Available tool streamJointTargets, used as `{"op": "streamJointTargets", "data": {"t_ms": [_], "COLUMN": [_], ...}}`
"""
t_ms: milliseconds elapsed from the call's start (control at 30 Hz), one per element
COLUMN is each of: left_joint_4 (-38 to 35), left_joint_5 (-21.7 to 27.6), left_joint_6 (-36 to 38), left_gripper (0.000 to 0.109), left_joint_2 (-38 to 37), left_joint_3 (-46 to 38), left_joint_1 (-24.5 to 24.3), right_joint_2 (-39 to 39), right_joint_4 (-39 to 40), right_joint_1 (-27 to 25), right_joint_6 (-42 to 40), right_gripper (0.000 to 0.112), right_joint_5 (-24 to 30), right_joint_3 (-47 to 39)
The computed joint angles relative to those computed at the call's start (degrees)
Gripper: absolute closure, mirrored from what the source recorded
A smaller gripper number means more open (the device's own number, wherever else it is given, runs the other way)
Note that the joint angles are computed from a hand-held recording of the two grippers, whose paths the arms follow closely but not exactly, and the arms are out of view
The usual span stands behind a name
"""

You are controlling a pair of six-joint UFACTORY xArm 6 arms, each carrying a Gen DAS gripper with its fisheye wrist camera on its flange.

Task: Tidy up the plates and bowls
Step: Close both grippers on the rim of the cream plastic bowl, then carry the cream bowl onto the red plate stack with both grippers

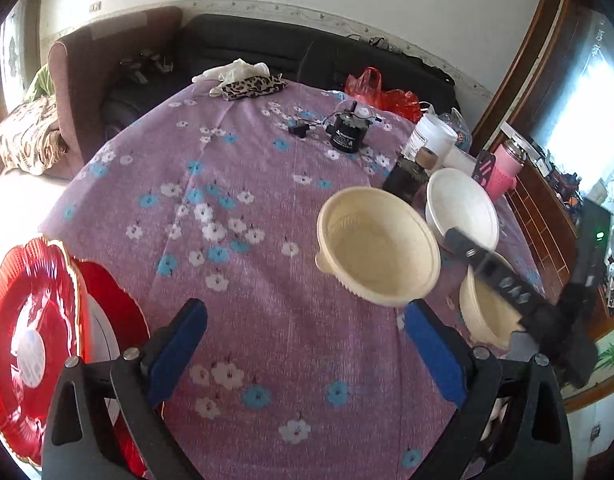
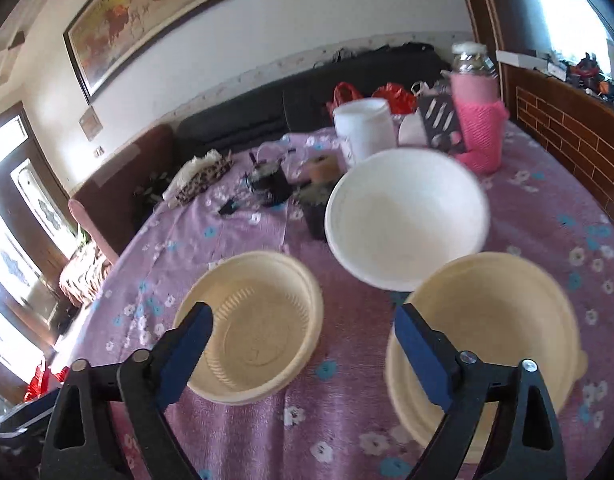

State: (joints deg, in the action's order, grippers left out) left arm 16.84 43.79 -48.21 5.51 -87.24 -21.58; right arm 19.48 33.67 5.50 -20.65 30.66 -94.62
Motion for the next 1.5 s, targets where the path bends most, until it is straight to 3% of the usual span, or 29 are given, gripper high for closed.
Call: {"op": "streamJointTargets", "data": {"t_ms": [233,333,433,500,600,733,967,1000,1067,1100,1133,1167,1300,1500], "left_joint_4": [-2.8,-7.4,-8.3,-8.6,-9.7,-9.7,-10.4,-11.2,-12.8,-14.5,-16.7,-16.5,-15.9,-7.5], "left_joint_5": [-1.2,-1.8,-1.9,-1.4,-1.2,-0.6,4.1,4.2,4.1,4.0,5.4,6.2,0.5,-5.6], "left_joint_6": [-1.5,0.4,1.0,1.4,1.6,0.6,2.2,3.5,5.4,7.3,9.6,9.5,6.6,-0.5], "left_gripper": [0.009,0.009,0.01,0.01,0.01,0.01,0.01,0.012,0.032,0.066,0.079,0.081,0.085,0.084], "left_joint_2": [4.3,7.5,10.5,12.8,15.6,19.0,25.0,25.4,25.6,25.8,26.6,26.4,19.8,7.2], "left_joint_3": [-3.7,-6.3,-9.0,-11.3,-13.8,-16.8,-23.8,-24.5,-25.1,-25.2,-26.9,-26.7,-17.5,-5.3], "left_joint_1": [2.8,3.7,3.6,3.4,3.5,4.3,4.4,4.2,4.0,4.1,4.0,3.9,3.7,3.0], "right_joint_2": [5.0,6.4,7.4,7.8,8.3,6.8,6.8,6.8,6.5,6.1,5.8,5.3,1.8,-5.2], "right_joint_4": [-5.5,-7.3,-8.5,-8.3,-8.2,-7.1,-2.0,-1.9,-2.1,-2.1,-1.9,-1.9,2.3,9.8], "right_joint_1": [1.7,2.1,2.3,1.9,1.5,1.1,0.3,0.4,0.7,0.9,1.1,1.3,1.5,2.8], "right_joint_6": [3.9,4.9,5.4,5.1,5.0,3.4,-0.2,-0.4,-1.0,-1.3,-1.8,-2.1,-7.0,-14.7], "right_gripper": [0.028,0.031,0.05,0.078,0.089,0.092,0.092,0.092,0.092,0.092,0.092,0.092,0.092,0.092], "right_joint_5": [1.8,1.9,2.5,3.9,5.5,4.4,7.7,8.1,8.0,7.7,7.4,6.8,2.9,0.8], "right_joint_3": [-3.3,-4.1,-5.0,-5.6,-6.3,-4.8,-5.9,-5.9,-5.3,-4.7,-4.3,-3.7,0.0,5.4]}}
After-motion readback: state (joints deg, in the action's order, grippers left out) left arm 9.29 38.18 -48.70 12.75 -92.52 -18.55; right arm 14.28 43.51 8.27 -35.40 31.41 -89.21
